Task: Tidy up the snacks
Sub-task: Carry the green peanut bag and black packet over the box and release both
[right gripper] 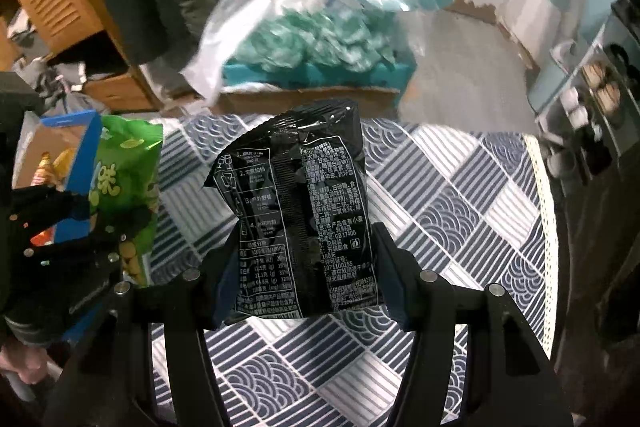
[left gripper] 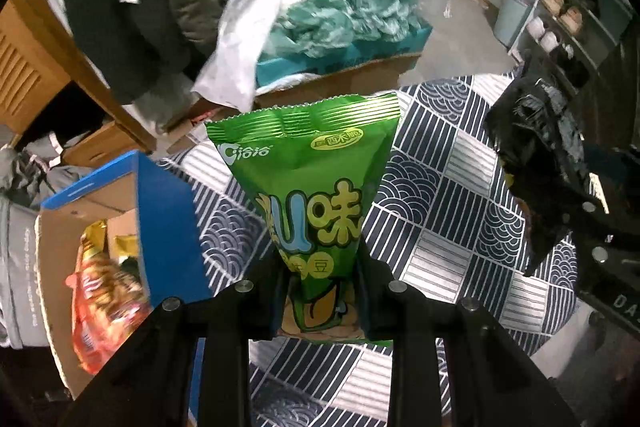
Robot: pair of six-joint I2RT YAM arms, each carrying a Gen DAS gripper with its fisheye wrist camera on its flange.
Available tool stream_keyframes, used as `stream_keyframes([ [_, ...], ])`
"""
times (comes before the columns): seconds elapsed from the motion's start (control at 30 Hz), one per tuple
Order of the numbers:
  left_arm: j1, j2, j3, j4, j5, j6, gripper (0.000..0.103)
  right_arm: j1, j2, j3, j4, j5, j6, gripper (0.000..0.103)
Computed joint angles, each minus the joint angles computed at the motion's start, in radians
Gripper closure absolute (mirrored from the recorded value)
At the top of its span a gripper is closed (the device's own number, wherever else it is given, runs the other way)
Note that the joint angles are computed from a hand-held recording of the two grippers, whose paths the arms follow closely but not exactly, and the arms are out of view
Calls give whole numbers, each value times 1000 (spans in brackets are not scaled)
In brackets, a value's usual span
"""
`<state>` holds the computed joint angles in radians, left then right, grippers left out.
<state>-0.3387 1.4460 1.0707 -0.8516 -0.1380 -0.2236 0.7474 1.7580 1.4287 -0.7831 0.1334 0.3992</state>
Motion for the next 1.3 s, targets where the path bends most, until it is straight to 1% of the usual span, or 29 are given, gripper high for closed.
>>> stream_keyframes([
  [0.33, 78, -239, -71, -90, 7, 29, 74, 85, -6, 77, -17, -4, -6, 43],
  [0.53, 151, -339, -89, -127, 24, 73, 74, 141, 26, 162, -36, 0, -8, 43],
  [0.67, 238, -407, -102, -149, 51, 123, 74, 182, 71, 239, -53, 3, -9, 43],
  [0.77, 331, -448, -116, -161, 78, 177, 74, 216, 121, 313, -69, 1, -16, 43],
  [0.83, 405, -469, -126, -163, 102, 221, 74, 239, 167, 375, -86, 0, -25, 43],
  [0.97, 589, -478, -128, -174, 183, 316, 74, 283, 262, 511, -130, -2, -35, 43],
  [1.07, 722, -478, -127, -171, 233, 391, 74, 311, 344, 635, -173, -7, -38, 43],
  [1.2, 904, -458, -126, -175, 314, 485, 74, 345, 474, 844, -252, -14, -43, 43],
  [1.3, 1006, -438, -134, -166, 352, 549, 74, 363, 600, 1058, -343, -21, -46, 43],
])
